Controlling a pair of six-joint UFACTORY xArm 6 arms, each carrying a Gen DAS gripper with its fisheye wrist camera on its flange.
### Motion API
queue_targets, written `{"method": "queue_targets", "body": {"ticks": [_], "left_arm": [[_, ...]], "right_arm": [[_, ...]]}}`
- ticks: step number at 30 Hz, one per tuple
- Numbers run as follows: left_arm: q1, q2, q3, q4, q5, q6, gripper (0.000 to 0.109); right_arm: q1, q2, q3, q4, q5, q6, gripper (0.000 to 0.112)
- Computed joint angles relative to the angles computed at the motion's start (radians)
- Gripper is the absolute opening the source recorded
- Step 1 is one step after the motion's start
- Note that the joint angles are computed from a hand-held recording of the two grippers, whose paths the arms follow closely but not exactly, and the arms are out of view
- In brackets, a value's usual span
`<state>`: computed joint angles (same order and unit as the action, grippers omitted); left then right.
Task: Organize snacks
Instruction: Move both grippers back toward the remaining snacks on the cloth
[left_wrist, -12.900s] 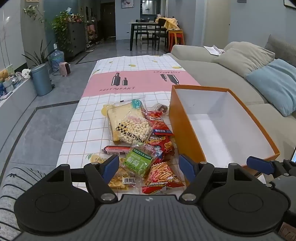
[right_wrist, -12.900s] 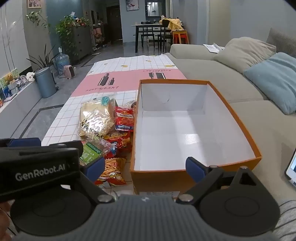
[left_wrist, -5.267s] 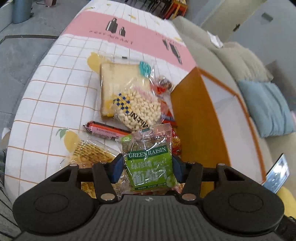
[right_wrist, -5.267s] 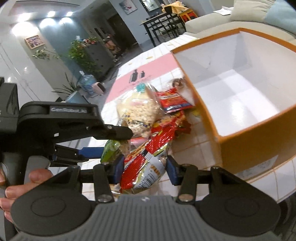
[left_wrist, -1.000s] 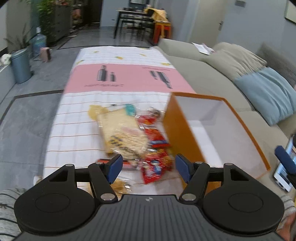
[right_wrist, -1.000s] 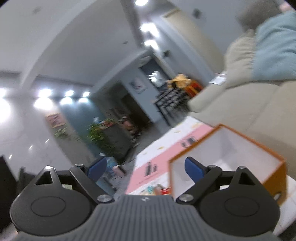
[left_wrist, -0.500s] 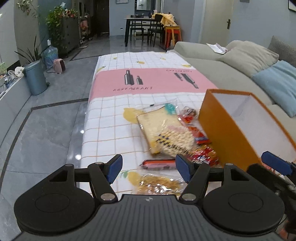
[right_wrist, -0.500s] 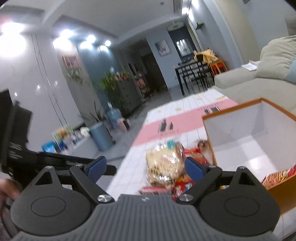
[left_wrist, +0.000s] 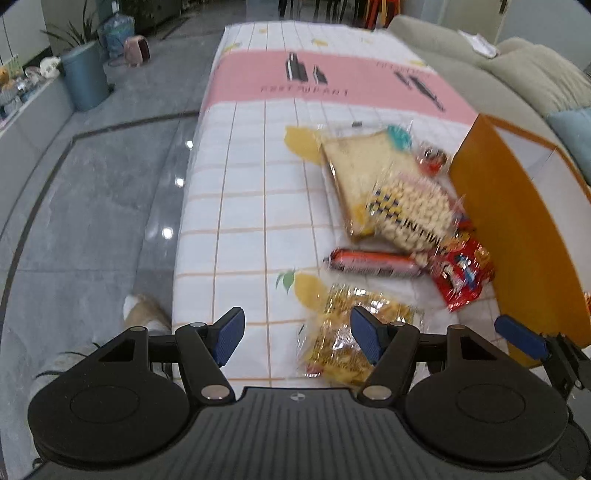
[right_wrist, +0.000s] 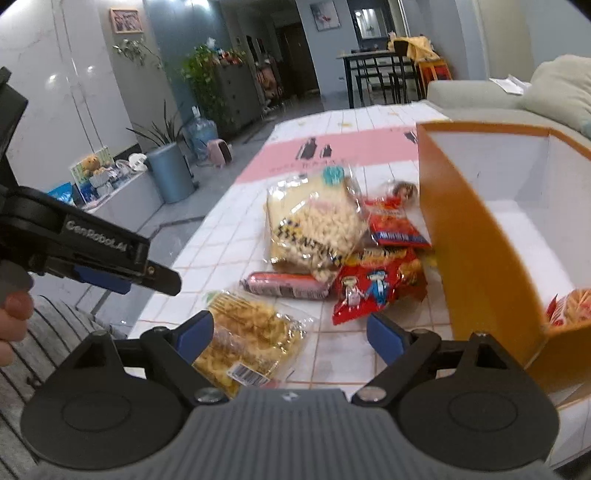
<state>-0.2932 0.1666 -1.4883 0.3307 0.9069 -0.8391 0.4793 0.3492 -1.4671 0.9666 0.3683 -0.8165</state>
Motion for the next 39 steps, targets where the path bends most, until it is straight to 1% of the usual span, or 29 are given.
{"method": "queue_targets", "body": {"ticks": [2, 3, 6, 7, 9, 13, 15, 16, 18, 22, 23, 24, 27, 29, 32, 34, 35, 36, 37, 39], "left_arm": [[0.01, 0.004, 0.002, -0.048, 0.0, 0.024, 0.077], [0.014, 0.01, -0.003, -0.064, 0.007, 0.035, 0.077], [0.017, 0.029, -0.026, -0.073, 0.043, 0.029, 0.077], [0.02, 0.029, -0.025, -0.074, 0.046, 0.019, 0.077], [0.027, 0.029, -0.023, -0.078, 0.042, 0.0, 0.077], [0.043, 0.025, -0.019, -0.077, 0.052, -0.041, 0.077], [0.05, 0.023, -0.015, -0.085, 0.058, -0.049, 0.077], [0.053, 0.022, -0.015, -0.089, 0.061, -0.05, 0.077], [0.058, 0.019, -0.009, -0.095, 0.06, -0.057, 0.077], [0.06, 0.012, 0.001, -0.099, 0.049, -0.054, 0.077], [0.059, 0.012, 0.001, -0.099, 0.048, -0.052, 0.077], [0.059, 0.011, 0.002, -0.1, 0.046, -0.05, 0.077], [0.058, 0.013, 0.0, -0.1, 0.046, -0.045, 0.077], [0.058, 0.019, -0.007, -0.102, 0.053, -0.043, 0.077], [0.057, 0.03, -0.018, -0.099, 0.062, -0.045, 0.077], [0.056, 0.033, -0.021, -0.096, 0.057, -0.046, 0.077], [0.054, 0.034, -0.022, -0.093, 0.052, -0.048, 0.077], [0.053, 0.034, -0.023, -0.089, 0.049, -0.049, 0.077], [0.051, 0.035, -0.023, -0.084, 0.046, -0.05, 0.077], [0.046, 0.036, -0.024, -0.073, 0.042, -0.051, 0.077]], "right_arm": [[0.008, 0.022, -0.014, -0.06, -0.018, 0.063, 0.088], [0.006, 0.036, -0.027, -0.092, -0.008, 0.109, 0.088], [-0.002, 0.069, -0.069, -0.149, 0.06, 0.227, 0.088], [-0.004, 0.073, -0.08, -0.153, 0.087, 0.235, 0.088], [0.003, 0.073, -0.087, -0.122, 0.107, 0.168, 0.088], [0.03, 0.055, -0.073, 0.004, 0.102, -0.088, 0.088], [0.038, 0.066, -0.093, 0.017, 0.125, -0.187, 0.089], [0.04, 0.081, -0.115, -0.012, 0.149, -0.207, 0.089], [0.04, 0.122, -0.176, -0.104, 0.204, -0.175, 0.089], [0.049, 0.174, -0.235, -0.154, 0.218, -0.162, 0.089], [0.052, 0.186, -0.247, -0.175, 0.217, -0.167, 0.09], [0.056, 0.199, -0.261, -0.2, 0.217, -0.183, 0.093], [0.058, 0.228, -0.293, -0.193, 0.222, -0.28, 0.098], [0.052, 0.26, -0.341, -0.213, 0.275, -0.278, 0.1], [0.047, 0.273, -0.358, -0.207, 0.292, -0.29, 0.1], [0.038, 0.271, -0.361, -0.194, 0.313, -0.302, 0.097], [0.035, 0.266, -0.355, -0.188, 0.314, -0.312, 0.093], [0.034, 0.259, -0.346, -0.187, 0.31, -0.321, 0.087], [0.034, 0.253, -0.336, -0.191, 0.296, -0.327, 0.087], [0.029, 0.245, -0.331, -0.204, 0.308, -0.315, 0.085]]}}
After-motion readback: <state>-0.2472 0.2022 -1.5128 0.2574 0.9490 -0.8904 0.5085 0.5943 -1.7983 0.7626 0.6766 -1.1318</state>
